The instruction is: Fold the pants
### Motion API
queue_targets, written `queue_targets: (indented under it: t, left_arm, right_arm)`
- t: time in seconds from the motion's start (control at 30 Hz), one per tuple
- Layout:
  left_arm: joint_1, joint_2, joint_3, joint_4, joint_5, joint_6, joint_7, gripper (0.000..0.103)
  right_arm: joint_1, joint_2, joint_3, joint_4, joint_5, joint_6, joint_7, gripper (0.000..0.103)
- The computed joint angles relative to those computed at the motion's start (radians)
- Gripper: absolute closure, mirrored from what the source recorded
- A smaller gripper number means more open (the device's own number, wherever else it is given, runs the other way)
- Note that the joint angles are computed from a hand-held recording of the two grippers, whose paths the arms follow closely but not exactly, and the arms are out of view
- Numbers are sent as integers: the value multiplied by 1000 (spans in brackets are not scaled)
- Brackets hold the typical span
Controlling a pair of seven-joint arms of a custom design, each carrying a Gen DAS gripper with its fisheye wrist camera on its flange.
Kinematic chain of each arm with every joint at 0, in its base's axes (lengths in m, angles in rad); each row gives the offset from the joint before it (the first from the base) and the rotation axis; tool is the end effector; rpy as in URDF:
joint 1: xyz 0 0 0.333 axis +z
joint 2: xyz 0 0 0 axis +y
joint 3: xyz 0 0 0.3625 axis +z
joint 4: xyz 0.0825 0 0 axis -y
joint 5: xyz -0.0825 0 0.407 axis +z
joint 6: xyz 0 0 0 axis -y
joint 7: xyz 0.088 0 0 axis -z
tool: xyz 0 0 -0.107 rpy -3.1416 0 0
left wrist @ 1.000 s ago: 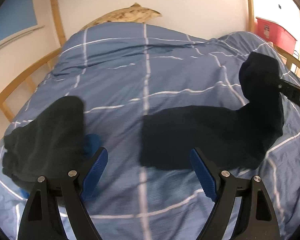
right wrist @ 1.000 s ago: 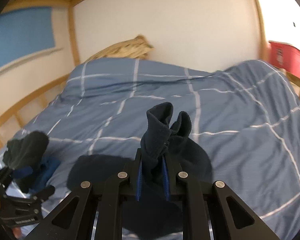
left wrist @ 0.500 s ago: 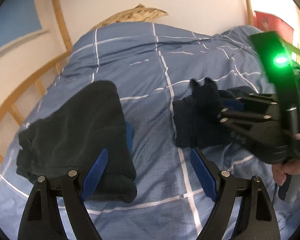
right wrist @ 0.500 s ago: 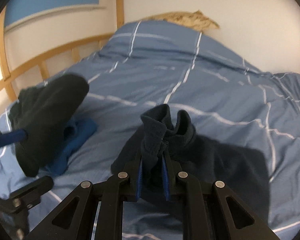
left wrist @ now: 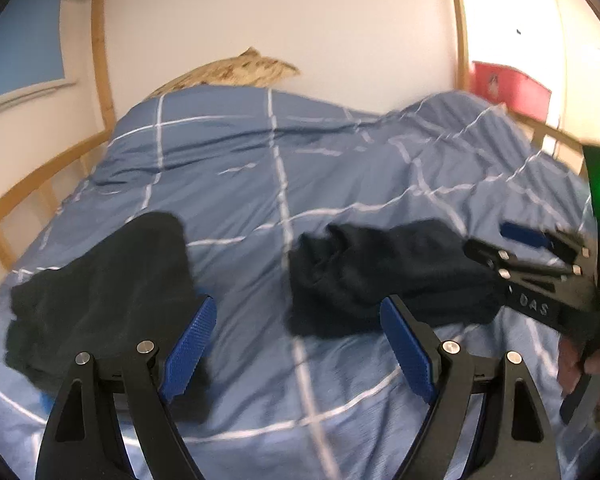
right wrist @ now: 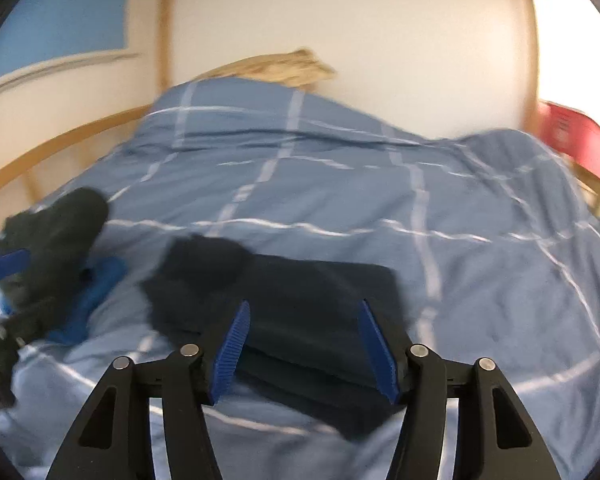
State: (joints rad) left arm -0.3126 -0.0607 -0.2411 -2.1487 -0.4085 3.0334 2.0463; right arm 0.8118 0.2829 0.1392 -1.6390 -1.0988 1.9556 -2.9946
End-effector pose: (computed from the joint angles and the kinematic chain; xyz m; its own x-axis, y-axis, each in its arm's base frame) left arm 0.5164 -0.2876 0.5730 -0.5872 -0.8082 -0.0459 -0.4475 0.3714 -0.8135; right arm 0.4603 0.5242 0.5248 -0.3492 -0.9368 0.0216 -0.5272 0.1774 -0.8310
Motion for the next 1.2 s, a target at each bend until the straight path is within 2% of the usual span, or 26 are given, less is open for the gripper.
queue_targets:
  t: [0.07, 0.13, 0.2, 0.27, 0.33, 0.4, 0.43, 0.6, 0.63, 0.73, 0.87, 0.97, 1.1, 1.2]
  left_arm:
    - [-26, 9, 1, 5, -86, 23, 42, 25]
    - [-53, 27, -4, 19, -189, 42, 112, 27]
    - [-55, 48, -20, 28, -184, 53, 99, 39]
    - [-53, 82, -30, 50, -144, 47, 52, 47]
    - [-43, 109, -39, 76, -145, 22, 31, 52]
    - [-32, 136, -46, 99, -143, -5, 4, 62]
    - [-23, 152, -52, 116, -160, -22, 2, 64]
    - [5, 195, -77, 157, -207, -49, -22, 65]
    - [-9, 206, -59, 166, -158, -59, -77, 65]
    - [-14, 229, -50, 184, -110, -72, -141, 65]
    - [-50, 249, 10, 203, 43, -110, -343, 65]
    - [-24, 259, -15, 208, 41, -128, -365, 64]
    - [-6, 260, -42, 205, 28, -103, -358, 65]
    - [4, 255, -62, 204, 9, -87, -322, 73]
  right_arm:
    - [14, -38, -1, -58, -8, -60, 104, 40]
    - [8, -71, 7, -111, -26, -78, 184, 39]
    - [-6, -101, 19, -173, -43, -72, 283, 39]
    - [-32, -125, 29, -223, -51, -30, 353, 39]
    - [-55, -139, 39, -258, -53, 14, 404, 39]
    - [-70, -139, 46, -273, -51, 27, 442, 39]
    - [-75, -143, 49, -284, -52, 31, 464, 39]
    - [-99, -168, 59, -343, -75, 79, 574, 39]
    - [-101, -168, 61, -347, -76, 78, 588, 39]
    - [-108, -168, 66, -359, -89, 89, 619, 39]
    - [-106, -152, 69, -352, -114, 91, 617, 39]
    - [-103, -146, 65, -353, -137, 99, 620, 39]
    - [-108, -143, 60, -363, -146, 132, 633, 39]
    - [-108, -149, 58, -374, -161, 143, 661, 39]
